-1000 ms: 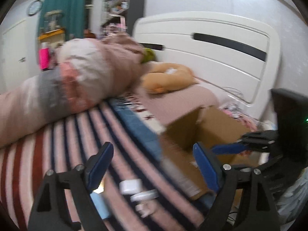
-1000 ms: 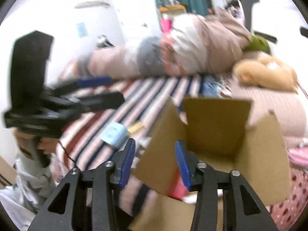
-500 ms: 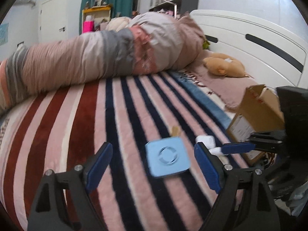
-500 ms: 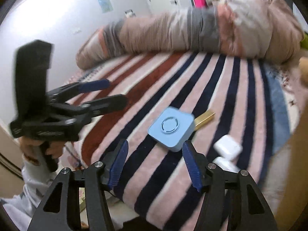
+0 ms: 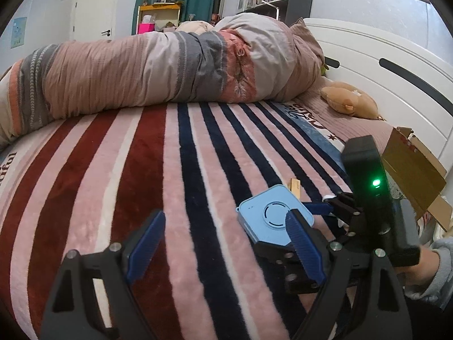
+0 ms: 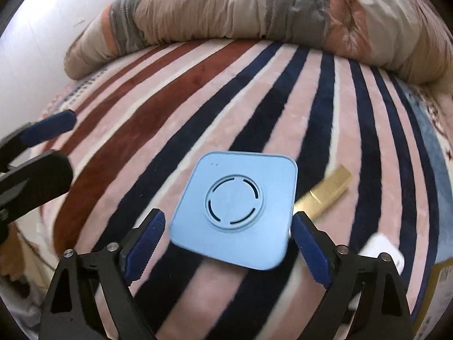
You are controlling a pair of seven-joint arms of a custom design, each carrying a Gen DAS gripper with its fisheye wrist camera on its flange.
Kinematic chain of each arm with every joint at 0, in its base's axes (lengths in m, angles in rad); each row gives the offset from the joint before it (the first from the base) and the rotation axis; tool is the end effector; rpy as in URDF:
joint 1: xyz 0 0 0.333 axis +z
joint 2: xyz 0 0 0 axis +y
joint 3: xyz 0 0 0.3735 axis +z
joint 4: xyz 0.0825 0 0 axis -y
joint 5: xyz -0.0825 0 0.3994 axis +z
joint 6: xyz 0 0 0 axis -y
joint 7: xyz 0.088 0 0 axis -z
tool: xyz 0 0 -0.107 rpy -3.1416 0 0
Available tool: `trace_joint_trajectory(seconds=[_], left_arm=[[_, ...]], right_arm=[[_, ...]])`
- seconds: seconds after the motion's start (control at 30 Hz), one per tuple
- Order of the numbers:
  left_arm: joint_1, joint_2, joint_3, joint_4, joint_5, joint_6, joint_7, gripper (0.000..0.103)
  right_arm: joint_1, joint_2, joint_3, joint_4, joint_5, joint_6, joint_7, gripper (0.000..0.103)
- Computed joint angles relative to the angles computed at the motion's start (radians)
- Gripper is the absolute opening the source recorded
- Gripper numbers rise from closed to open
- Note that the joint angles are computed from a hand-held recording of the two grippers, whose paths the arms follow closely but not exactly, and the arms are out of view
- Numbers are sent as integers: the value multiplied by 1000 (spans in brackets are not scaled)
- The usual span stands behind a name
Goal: Organize rigid objects
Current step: 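Grasp the light blue square case with the right tool, then carry the blue case into the box and release it with the right tool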
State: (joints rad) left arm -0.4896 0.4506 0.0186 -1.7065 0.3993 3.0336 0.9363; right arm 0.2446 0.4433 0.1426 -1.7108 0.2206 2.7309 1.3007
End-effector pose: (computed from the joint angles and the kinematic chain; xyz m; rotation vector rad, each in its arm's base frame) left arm 0.6542 -0.3691 0.4750 -1.5801 1.9715 -1.0618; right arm 0.6988 0.2577 0.4436 -2.1705 1.3636 -0.3075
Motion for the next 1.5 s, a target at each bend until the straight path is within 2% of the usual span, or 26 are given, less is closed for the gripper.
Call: trace_joint_trajectory(seconds=[0.1, 0.17, 0.2, 0.23, 0.37, 0.43, 0.5, 0.53, 0.57, 0.63, 0.73, 0.83, 0.9, 0.97, 1.03, 1.13, 1.23, 1.3, 1.37, 1.4, 1.43, 1.5], left_arm=[[20, 1, -18, -4, -18, 8, 15, 85], [12, 1, -6, -6, -17, 9, 13, 85], [3, 2, 5, -6, -12, 5, 8, 85], [-4, 1, 14, -7, -8, 2, 2, 85], [15, -1, -9, -15, -21, 3, 15, 85], [12, -1, -7, -14, -20, 1, 16, 85], [8, -1, -4, -14, -16, -2, 16, 85], [8, -1, -5, -14, -16, -3, 18, 85], [12, -1, -11, -15, -18, -5, 22, 85], [23, 3, -25, -13, -26, -11, 35, 85], [37, 9, -47, -10, -43, -20, 54, 85], [36, 14, -52, -6, -50, -27, 62, 85], [51, 16, -74, -4, -64, -33, 86, 85], [88, 15, -127, -8, -97, -28, 137, 85], [166, 17, -232, -14, -170, -17, 232, 85], [296, 29, -419, -11, -284, 2, 396, 84], [403, 49, -594, 15, -368, 4, 545, 84], [453, 67, -688, 40, -417, -7, 620, 79], [494, 91, -777, 71, -462, -23, 693, 65], [510, 103, -819, 87, -483, -31, 726, 61], [508, 111, -839, 109, -500, -46, 754, 55], [450, 105, -799, 149, -499, -62, 753, 54]], right_arm=[[38, 24, -33, 22, -56, 23, 34, 96], [48, 32, -40, 22, -84, 48, 44, 93], [60, 32, -56, 16, -106, 68, 61, 80], [53, 33, -48, 15, -110, 71, 56, 80], [12, 5, -5, -24, -90, 79, 4, 80], [-34, -17, 43, -46, -34, 64, -59, 80], [-108, -38, 122, -59, 80, 13, -182, 80], [-160, -46, 173, -55, 175, -58, -277, 80], [-179, -50, 189, -51, 212, -102, -314, 80], [-178, -65, 177, -61, 246, -150, -347, 80], [-123, -78, 118, -86, 212, -126, -350, 81], [-92, -76, 86, -85, 236, -125, -377, 79], [-70, -78, 64, -88, 236, -118, -380, 79], [-54, -99, 48, -115, 232, -81, -385, 79], [-70, -133, 71, -157, 291, -20, -450, 78], [-105, -198, 114, -205, 447, 15, -600, 78], [-130, -282, 145, -259, 653, 54, -815, 78], [-143, -343, 152, -290, 834, 61, -983, 79], [-138, -392, 137, -312, 973, 61, -1112, 79], [-131, -422, 125, -328, 1034, 76, -1174, 79], [-122, -442, 111, -340, 1073, 87, -1216, 79], [-107, -480, 77, -359, 1149, 93, -1294, 79]])
